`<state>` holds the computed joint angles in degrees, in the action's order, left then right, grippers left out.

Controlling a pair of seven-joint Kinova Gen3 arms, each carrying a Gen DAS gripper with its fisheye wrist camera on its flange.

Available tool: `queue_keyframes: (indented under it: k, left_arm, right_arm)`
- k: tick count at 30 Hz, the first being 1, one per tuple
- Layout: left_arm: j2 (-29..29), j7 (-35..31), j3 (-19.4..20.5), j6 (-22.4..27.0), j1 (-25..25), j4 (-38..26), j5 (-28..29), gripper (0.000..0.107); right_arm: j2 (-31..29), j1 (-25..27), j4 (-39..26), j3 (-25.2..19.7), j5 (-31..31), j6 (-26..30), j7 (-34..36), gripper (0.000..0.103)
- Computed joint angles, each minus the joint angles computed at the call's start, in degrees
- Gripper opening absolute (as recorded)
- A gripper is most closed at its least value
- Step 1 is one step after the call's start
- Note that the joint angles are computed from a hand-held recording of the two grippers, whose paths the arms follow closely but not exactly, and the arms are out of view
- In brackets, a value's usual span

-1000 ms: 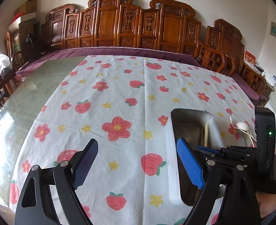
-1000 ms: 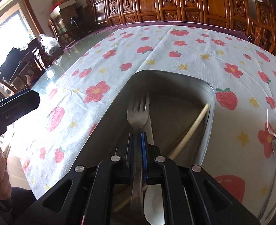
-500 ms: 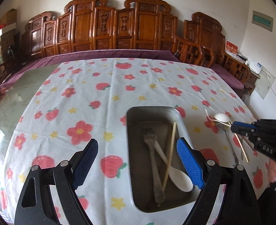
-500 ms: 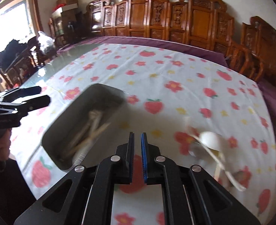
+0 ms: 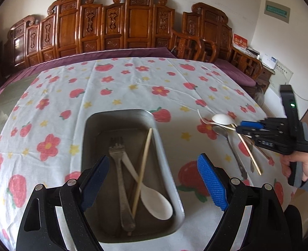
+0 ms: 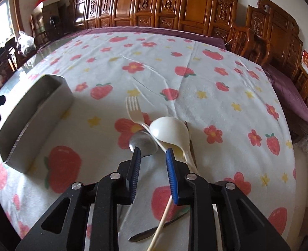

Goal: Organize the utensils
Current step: 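Move the right tool to the pile and grasp a white plastic fork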

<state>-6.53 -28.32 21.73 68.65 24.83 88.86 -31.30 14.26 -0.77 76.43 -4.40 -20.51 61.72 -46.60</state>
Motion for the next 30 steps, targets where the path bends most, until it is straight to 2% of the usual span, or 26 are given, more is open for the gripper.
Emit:
queue_keyframes:
  k: [6, 17, 20, 25, 30]
  left_arm:
    - [1.8, 0.1, 0.5, -0.1, 1.7, -0.9, -0.8, 0.082]
    - [2.6, 0.3, -0.5, 0.8, 4.3, -1.5, -2.0, 0.082]
    - [2.7, 0.4, -0.5, 1.1, 4.5, -1.6, -2.3, 0.082]
    - [2.7, 0.4, -0.5, 1.1, 4.8, -1.6, -2.5, 0.083]
    - [3.3, 0.2, -0.4, 1.6, 5.3, -2.3, -3.0, 0.082]
  right_arm:
    - [2.7, -3.3, -2.1, 0.2, 6.0, -0.7, -2.9, 0.027]
    - [4.5, -6.0, -5.0, -0.1, 11.9, 0.5, -4.2, 0.027]
    - [5.9, -7.3, -7.0, 0.3, 14.6, 2.8, -5.1, 0.027]
    - [6.0, -6.8, -7.3, -0.4, 13.9, 3.5, -4.2, 0.015]
    - [4.2, -7.5, -4.9, -1.0, 13.9, 3.6, -2.0, 0.011]
